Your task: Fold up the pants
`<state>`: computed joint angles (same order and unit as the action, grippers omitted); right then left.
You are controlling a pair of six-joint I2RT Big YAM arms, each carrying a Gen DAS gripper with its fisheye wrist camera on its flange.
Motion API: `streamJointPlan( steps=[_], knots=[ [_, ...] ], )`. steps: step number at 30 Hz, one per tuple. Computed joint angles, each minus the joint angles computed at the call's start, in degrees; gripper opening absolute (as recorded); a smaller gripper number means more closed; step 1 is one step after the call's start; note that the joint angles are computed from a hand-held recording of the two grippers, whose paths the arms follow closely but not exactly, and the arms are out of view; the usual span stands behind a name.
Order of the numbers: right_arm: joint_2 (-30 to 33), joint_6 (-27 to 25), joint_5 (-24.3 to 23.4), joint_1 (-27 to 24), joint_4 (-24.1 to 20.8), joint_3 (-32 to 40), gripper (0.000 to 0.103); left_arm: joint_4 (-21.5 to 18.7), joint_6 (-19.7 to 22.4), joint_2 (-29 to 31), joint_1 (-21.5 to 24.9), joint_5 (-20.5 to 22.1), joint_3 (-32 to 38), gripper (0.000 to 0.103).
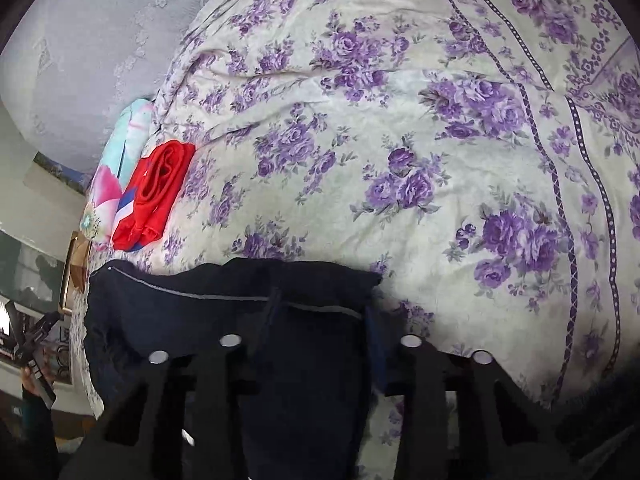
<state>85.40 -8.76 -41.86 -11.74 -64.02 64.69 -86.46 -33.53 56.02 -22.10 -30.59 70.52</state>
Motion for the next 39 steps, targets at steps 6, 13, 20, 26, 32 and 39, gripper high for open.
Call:
streamJointPlan(
  steps=[6, 13, 20, 26, 32, 39],
  knots=[
    [-0.95, -7.53, 3.28, 0.16, -4.88, 2.93, 0.01, 0.66, -1.2, 1.72, -1.42, -0.08, 0.26, 0.098],
    [-2.21, -6.52, 3.77, -1.1, -3.44, 8.46, 0.009, 1.76, 0.32, 0.81, 3.45, -0.34, -0.87, 0.098],
    [1.77, 1.04, 16.42, 2.2, 1.16, 6.15, 0.011, 9.09, 8.8, -0.49, 14.62, 2.67, -4.86, 0.098],
    [-0.6, 4.32, 23.71, 4.48, 3.42, 4.38, 0.032, 19.37, 26.01, 1.13, 26.3, 15.3, -7.72, 0.098],
    [-4.76, 4.63, 26.74, 4.67, 1.81, 5.38, 0.043, 25.17, 39.17, 7.27, 36.86, 28.75, -6.82, 0.098],
    [-7.8, 10.99, 27.9, 9.23, 0.71, 5.22, 0.043, 24.4, 47.64, 15.28, 41.49, 44.17, -4.23, 0.098]
  ],
)
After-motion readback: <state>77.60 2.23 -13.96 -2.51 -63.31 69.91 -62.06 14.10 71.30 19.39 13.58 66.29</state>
